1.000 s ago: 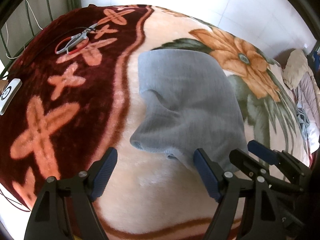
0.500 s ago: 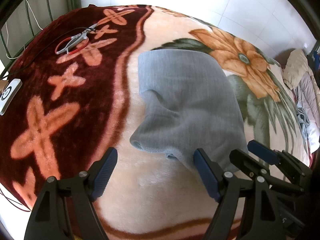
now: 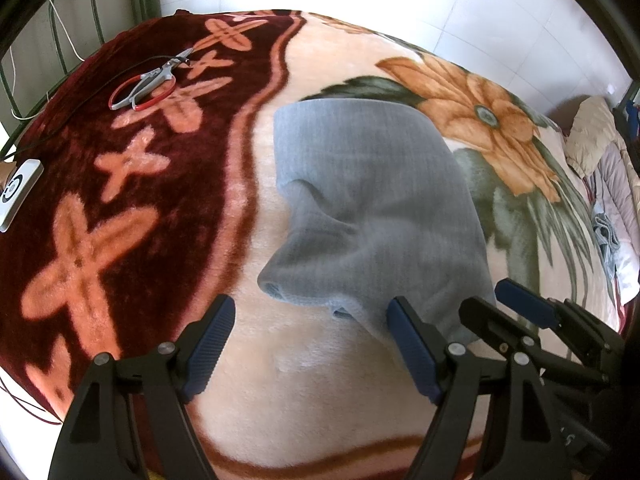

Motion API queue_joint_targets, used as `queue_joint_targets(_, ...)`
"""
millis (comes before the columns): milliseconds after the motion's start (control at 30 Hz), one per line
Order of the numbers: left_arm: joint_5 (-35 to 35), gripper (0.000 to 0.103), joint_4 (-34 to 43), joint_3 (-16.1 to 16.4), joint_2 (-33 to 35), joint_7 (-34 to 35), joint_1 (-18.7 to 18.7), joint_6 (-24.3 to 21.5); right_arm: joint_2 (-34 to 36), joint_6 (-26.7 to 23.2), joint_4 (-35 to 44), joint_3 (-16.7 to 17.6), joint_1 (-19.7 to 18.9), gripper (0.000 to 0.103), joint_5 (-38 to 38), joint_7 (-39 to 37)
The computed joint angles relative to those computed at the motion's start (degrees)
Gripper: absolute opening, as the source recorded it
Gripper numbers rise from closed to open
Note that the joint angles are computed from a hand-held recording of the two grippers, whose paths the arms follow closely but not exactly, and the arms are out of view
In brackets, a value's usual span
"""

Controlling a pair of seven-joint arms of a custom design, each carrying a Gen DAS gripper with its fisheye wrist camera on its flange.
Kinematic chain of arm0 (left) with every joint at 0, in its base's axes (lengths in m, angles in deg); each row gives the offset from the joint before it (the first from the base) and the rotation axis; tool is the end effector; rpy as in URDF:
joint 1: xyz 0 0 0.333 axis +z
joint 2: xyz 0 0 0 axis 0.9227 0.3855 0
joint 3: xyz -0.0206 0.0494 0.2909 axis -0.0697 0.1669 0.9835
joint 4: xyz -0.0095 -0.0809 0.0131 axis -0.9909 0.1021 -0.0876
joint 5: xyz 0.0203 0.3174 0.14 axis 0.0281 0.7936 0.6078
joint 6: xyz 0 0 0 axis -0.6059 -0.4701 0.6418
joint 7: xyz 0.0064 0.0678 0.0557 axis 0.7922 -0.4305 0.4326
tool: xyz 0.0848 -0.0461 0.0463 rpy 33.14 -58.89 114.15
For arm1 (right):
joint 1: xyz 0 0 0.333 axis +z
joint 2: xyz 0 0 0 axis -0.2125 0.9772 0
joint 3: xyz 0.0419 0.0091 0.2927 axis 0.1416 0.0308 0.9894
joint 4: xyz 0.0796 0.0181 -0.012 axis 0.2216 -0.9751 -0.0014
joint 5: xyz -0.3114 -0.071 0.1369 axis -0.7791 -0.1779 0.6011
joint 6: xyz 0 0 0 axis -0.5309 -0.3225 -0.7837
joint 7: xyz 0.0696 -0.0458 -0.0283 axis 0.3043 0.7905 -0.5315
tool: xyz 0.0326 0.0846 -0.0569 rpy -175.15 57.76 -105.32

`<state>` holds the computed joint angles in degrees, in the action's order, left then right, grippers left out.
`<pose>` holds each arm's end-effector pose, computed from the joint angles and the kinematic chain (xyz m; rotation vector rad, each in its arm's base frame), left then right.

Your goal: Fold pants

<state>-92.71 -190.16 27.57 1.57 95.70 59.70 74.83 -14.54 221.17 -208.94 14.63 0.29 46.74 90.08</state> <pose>0.4394 -0.0427 0.3740 -1.7972 2.2612 -0.6647 0.3779 0.2463 0.3742 -1.7210 1.8969 -0.2898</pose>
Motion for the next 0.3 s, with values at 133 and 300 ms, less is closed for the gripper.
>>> queue_joint_targets(133, 1.3, 0.081, -0.3, -0.3, -0.4, -0.3, 0.1, 0.4, -0.2, -0.3, -0.1, -0.4, 0.6, 0.051, 1.1, -0.8)
queue_joint_targets(300, 2.0, 0.081, -0.7, 0.0, -1.3, -0.3, -0.6, 0.7, -1.3, -1.2, -0.2, 0.2, 0.2, 0.051, 1.4, -0.1)
